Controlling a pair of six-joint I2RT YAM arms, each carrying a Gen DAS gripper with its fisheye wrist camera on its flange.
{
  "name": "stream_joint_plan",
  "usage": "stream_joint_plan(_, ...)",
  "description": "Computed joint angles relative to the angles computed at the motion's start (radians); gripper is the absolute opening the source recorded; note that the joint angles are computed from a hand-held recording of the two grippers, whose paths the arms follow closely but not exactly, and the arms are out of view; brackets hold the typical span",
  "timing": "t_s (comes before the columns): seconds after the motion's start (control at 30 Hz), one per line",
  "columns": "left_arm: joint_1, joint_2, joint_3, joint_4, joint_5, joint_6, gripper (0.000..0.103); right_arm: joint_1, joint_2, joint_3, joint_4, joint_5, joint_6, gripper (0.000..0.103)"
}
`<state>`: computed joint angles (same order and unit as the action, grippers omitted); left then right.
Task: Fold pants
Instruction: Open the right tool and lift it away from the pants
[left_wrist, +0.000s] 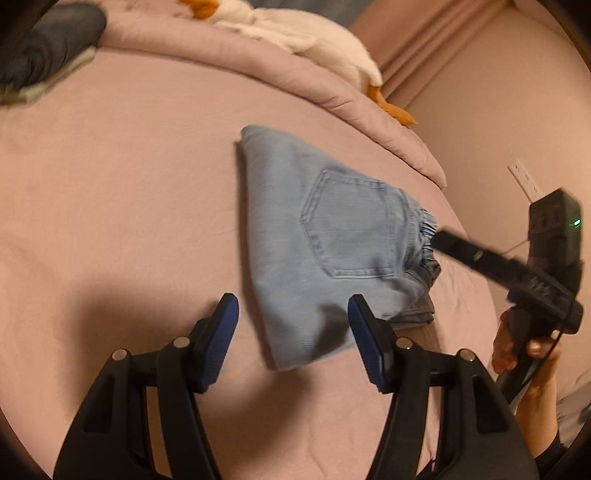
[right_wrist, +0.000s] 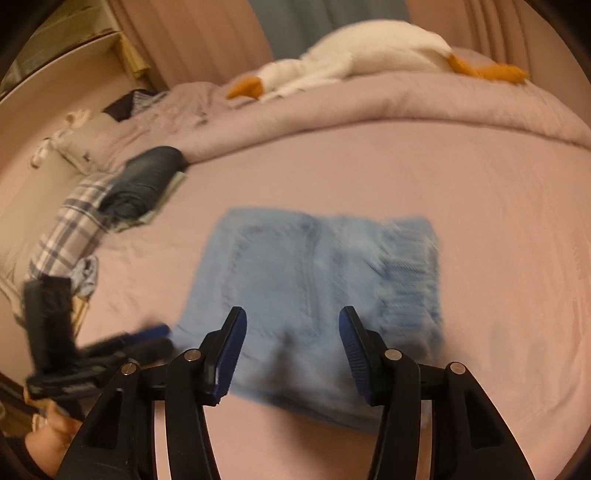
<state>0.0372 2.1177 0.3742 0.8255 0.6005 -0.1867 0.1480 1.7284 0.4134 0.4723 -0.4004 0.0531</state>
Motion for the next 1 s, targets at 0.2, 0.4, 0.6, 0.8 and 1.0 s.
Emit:
stream_joint_plan(0.2,-0.004,0.042,0.03,-0.014,0.035,-0.032,0.06,0.162,0.085,0.204,-0.106,0.106,-0.027,0.052)
stream_joint_plan(0.4,-0.026,0.04,0.059,-0.078,0.037,0.024,0.041,0.269,0.298,0.548,-0.326,0.202,-0.096,0.052)
stream_joint_plan(0.6,-0.055,0.036,0.023,-0.022,-0.005,0.054,0.037,0.296,0.533,0.955,-0.667,0.193,-0.121,0.052)
stream_joint_plan(0.8,-0.062,0.044,0.016,0.003,0.0,0.045,0.036,0.324,0.665,1.2,-0.941,0.224,-0.182,0.015)
stream_joint_plan(1.0,-0.036,0.04,-0.01,0.003,0.013,0.055,0.032,0.339,0.623,1.111,-0.848,0.293,-0.172,0.01)
